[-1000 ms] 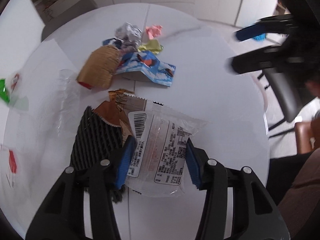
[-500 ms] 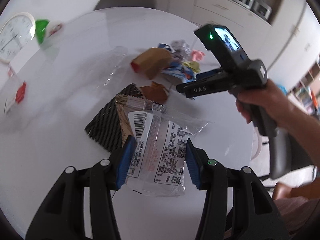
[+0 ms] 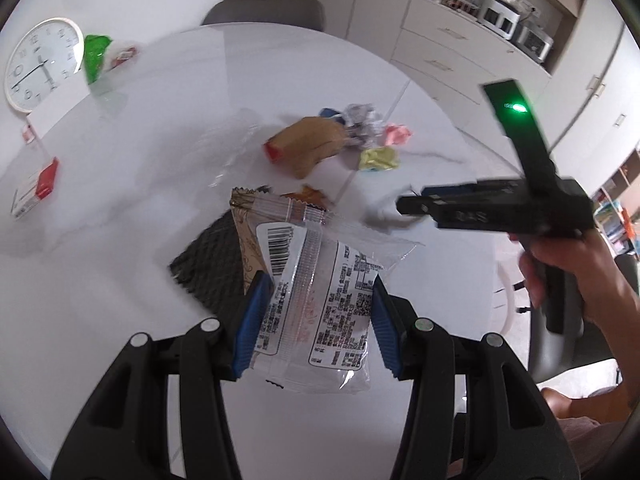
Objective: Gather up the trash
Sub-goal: 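Carry the plastic bag over the wastebasket and open the left gripper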
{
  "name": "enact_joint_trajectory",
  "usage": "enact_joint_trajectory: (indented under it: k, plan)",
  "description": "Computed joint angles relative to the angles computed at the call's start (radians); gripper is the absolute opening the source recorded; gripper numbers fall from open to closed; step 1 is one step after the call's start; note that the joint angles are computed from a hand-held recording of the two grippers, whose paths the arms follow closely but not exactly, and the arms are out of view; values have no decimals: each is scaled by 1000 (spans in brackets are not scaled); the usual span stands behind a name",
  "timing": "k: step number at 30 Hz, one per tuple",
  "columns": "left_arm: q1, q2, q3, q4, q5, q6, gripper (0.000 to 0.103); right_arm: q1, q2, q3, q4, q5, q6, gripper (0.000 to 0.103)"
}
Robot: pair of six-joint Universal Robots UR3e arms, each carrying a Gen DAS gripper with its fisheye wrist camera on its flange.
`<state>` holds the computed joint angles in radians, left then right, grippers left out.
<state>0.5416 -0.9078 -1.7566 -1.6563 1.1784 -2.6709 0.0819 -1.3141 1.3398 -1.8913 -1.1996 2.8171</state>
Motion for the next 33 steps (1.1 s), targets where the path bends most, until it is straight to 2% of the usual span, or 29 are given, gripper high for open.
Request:
enact_joint_trajectory:
  k: [4,7,15,17,21,22,24,26,29,33]
  plan:
    - [-182,-85,19,111,21,-132,49,-161,-213,170,71,70,-59,46]
    - [-359,-183,45,223,70,-246,49,-312,-349,252,162,129,-127,46]
    - [-737,-461,207,375,160,-420,49,-822,-594,353,417,125,-477,46]
    - [-824,-551,275,400,175,-446,49,-916,-601,383,407,100,-530,46]
    - [-957,-736,441,400,188,-483,49,-992,-524,455,281,9,-561,49]
    - [-979,-774,480,392,196,-488,49,-994,-502,464,252,-9,-556,51]
    - [-1026,-850,562,372,217,-493,49,-1008,-451,487,191,-37,-554,68]
    - [-1064,-917,637,351,229,-503,49,-1006,-413,504,136,-61,-540,71]
    - [-1109,-1014,746,320,236,-528,49,-1006,-379,485,118,-71,-538,82]
    - [-1156,-1143,905,278,233,-562,49,-1062,-395,462,128,-55,-585,92]
